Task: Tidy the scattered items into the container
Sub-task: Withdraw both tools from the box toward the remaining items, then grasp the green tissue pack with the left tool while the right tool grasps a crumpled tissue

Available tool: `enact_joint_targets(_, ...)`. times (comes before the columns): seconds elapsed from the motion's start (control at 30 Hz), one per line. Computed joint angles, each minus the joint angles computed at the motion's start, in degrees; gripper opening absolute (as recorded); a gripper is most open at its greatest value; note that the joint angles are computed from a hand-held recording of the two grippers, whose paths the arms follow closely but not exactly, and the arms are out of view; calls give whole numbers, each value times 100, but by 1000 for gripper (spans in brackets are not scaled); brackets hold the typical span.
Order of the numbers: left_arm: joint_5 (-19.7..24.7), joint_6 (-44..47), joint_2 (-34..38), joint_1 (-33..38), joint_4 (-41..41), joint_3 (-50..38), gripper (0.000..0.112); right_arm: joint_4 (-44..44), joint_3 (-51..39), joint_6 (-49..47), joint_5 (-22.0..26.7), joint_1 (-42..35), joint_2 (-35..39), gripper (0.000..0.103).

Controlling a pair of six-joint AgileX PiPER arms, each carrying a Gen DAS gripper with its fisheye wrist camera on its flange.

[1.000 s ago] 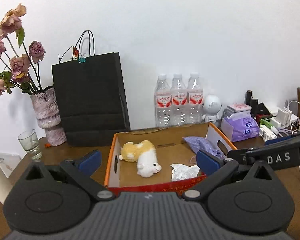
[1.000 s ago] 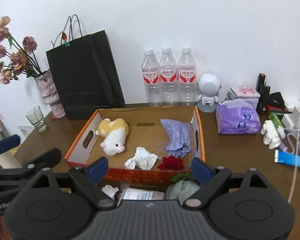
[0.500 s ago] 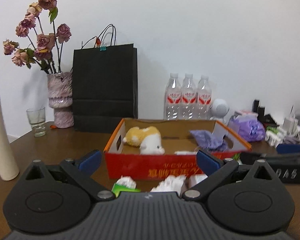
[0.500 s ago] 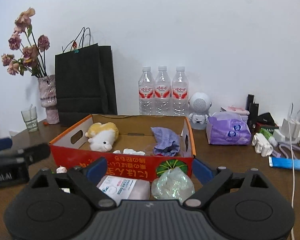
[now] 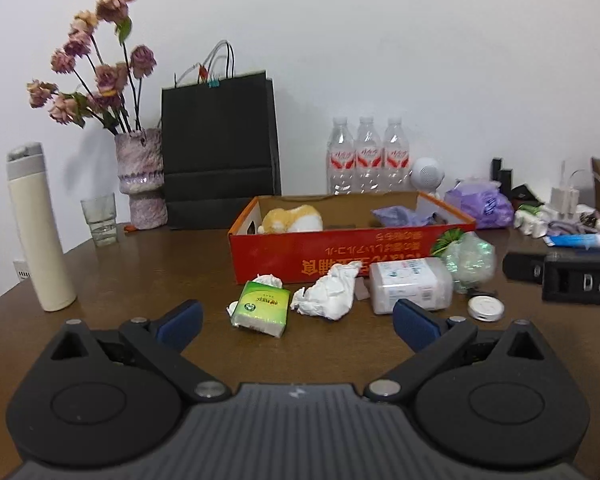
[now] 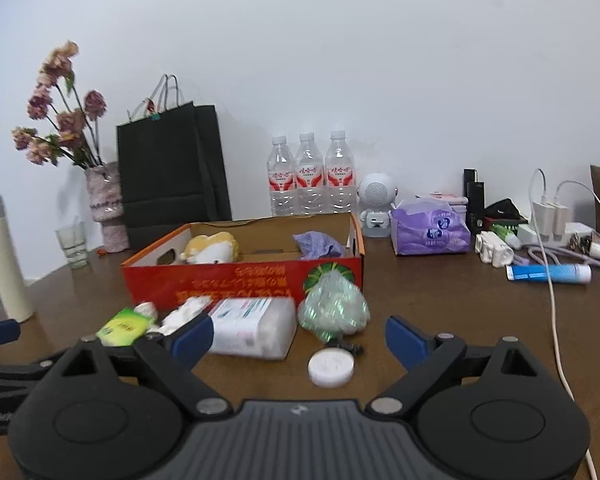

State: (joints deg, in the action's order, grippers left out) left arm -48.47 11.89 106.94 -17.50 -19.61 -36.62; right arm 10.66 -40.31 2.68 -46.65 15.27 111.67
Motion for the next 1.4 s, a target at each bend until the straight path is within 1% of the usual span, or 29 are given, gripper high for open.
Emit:
enact_joint_targets(0.03,-248,-137,-104,-49,3,271,103,10,266,56,-137,59,-124,98)
enact_joint_targets(0.13,-777,-496,-363,-112,166,971,103,-91,1045,82,-698,236,-399,99)
enact_joint_targets(0.27,-1377,-568,-502,-162,470,1648,103,180,1862,109,-1505,666,-467,100)
enact_joint_targets(0.33,-1785,-479,-406,-203,494,1865,103,434,2040,108,-1570,908,-526,100)
enact_joint_targets(0.37,-1804,-456,-378,-234,434,1876,103,535,2124,103,-1618,1036,-548,100)
enact_joint_targets(0.43,-1322,-349,-492,-236,389,1767,103,539,2291,48,-1844,1185,-538,99)
enact_joint_targets(0.47,-1125,-302,-557,-186,490,1738,103,630,2368,2,-2036,1302,-485,99)
enact_joint_targets(0.5,-1108,-290,-567,-145,582,1753,103,738,2417,-42,-2168,1407,-441,100)
enact_joint_targets(0.53,-1219,-301,-523,-133,584,1785,103,812,2448,-77,-2211,1492,-425,99)
enact_joint_targets(0.57,-1313,-330,-462,-120,561,1791,103,780,2457,-95,-2198,1508,-420,99)
enact_joint_targets(0.6,-1281,-371,-418,-63,593,1728,103,656,2442,-105,-2152,1450,-419,99)
enact_joint_targets(0.67,-934,-397,-397,136,725,1462,103,504,2254,-177,-1840,1291,-452,99)
enact_joint_targets(0.73,-521,-413,-313,435,949,1015,103,426,1955,-172,-1471,1102,-454,98)
enact_joint_targets(0.77,-292,-432,-246,591,1103,739,97,279,1765,-89,-1242,954,-444,97)
enact_joint_targets(0.8,75,-441,-154,760,1270,353,86,89,1558,23,-988,797,-432,96)
enact_joint_targets(0.83,549,-453,-35,913,1420,-111,81,-87,1345,129,-744,664,-411,95)
enact_joint_targets(0.87,1018,-516,122,1044,1572,-589,70,-247,1112,227,-513,548,-375,94)
enact_joint_targets(0.9,1448,-648,300,1163,1787,-1051,66,-390,902,302,-343,457,-321,93)
enact_joint_targets(0.93,1862,-746,495,1253,1966,-1507,65,-528,704,380,-215,383,-257,92)
enact_joint_targets(1.0,2535,-667,964,1334,2008,-2401,66,-777,333,519,35,279,-125,86)
enact_joint_targets(1.03,2713,-631,1202,1363,2050,-2776,66,-882,152,567,170,243,-63,85)
enact_joint_targets(1.13,2982,-642,1700,1397,2371,-3484,70,-961,-212,587,350,222,129,85)
enact_joint_targets(1.2,3118,-983,1912,1418,3043,-3749,70,-1066,-430,668,485,199,260,85)
enact_joint_targets(1.23,3274,-1004,1987,1402,3231,-3866,69,-1095,-544,693,581,201,331,85)
enact_joint_targets(1.27,3438,-855,2049,1374,3191,-3961,58,-1102,-648,697,666,211,402,85)
enact_joint_targets(1.3,3531,-556,2095,1348,2921,-4003,48,-1112,-736,699,724,222,467,85)
enact_joint_targets(1.33,3500,-457,2121,1350,2792,-3988,48,-1135,-812,713,771,232,524,85)
enact_joint_targets(1.37,3444,-587,2123,1374,2882,-3950,48,-1161,-891,732,822,250,578,85)
enact_joint_targets(1.4,3367,-947,2103,1417,3197,-3891,47,-1166,-953,734,863,277,618,85)
